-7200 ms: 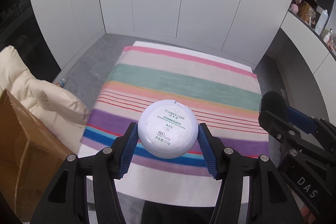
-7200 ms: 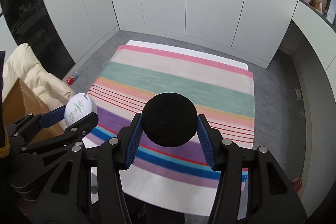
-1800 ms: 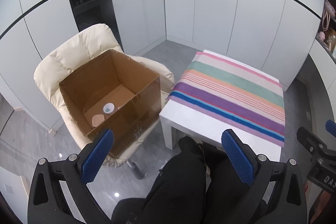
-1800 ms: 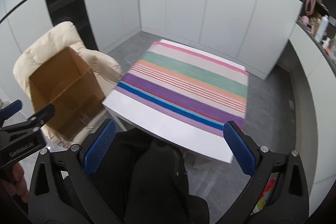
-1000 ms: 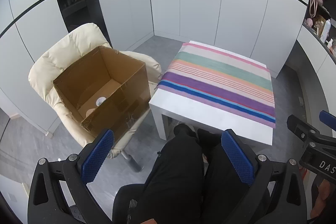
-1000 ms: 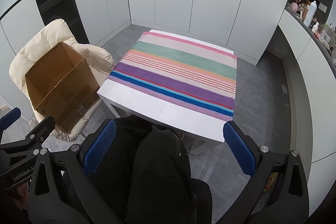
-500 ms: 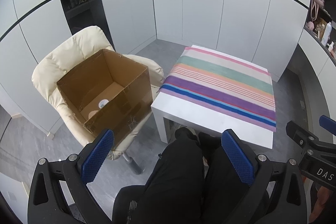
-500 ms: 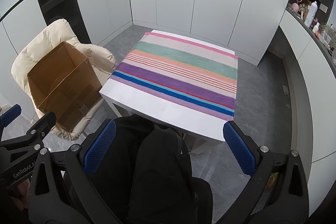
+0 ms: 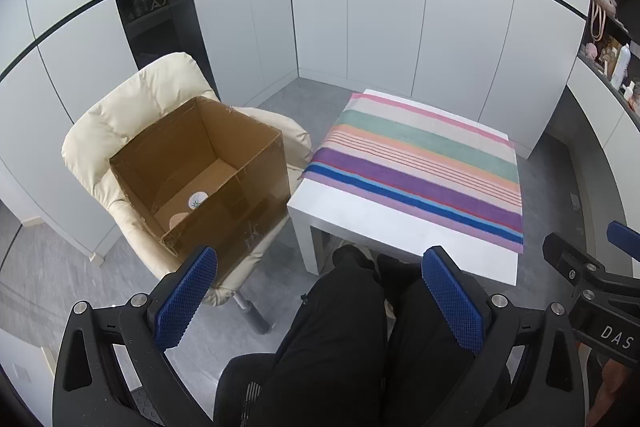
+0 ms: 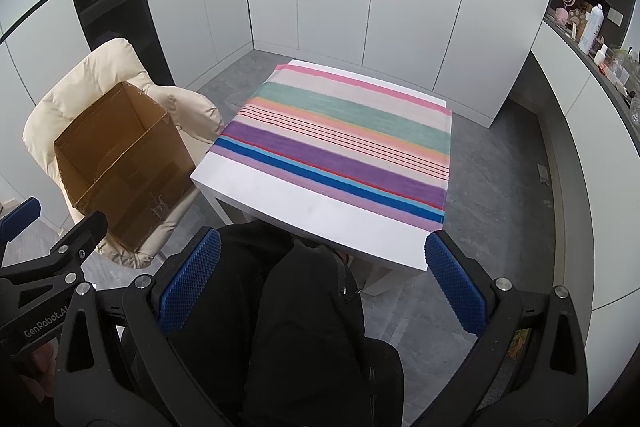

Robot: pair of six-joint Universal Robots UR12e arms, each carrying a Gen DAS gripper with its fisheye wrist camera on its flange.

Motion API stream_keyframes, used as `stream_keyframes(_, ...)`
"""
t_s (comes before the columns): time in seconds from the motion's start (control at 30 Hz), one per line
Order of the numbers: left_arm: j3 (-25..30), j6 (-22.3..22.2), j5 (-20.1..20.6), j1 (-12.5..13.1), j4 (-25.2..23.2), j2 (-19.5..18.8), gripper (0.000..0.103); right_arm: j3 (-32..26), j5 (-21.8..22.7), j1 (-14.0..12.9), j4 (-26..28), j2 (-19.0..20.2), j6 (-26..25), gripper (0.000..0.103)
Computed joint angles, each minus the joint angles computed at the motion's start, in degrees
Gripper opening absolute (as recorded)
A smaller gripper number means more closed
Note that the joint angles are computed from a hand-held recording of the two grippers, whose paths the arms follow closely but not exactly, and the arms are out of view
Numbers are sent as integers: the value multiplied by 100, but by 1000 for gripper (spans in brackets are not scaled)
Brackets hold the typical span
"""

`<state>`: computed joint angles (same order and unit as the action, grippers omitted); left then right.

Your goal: Organize objects

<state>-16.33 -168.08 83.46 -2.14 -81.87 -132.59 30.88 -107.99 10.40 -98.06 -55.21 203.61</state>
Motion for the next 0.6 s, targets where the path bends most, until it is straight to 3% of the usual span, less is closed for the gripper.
stream_keyframes(0.6, 240, -4, -25, 10, -112, -110, 103, -188, -19, 20, 62, 76, -43, 103)
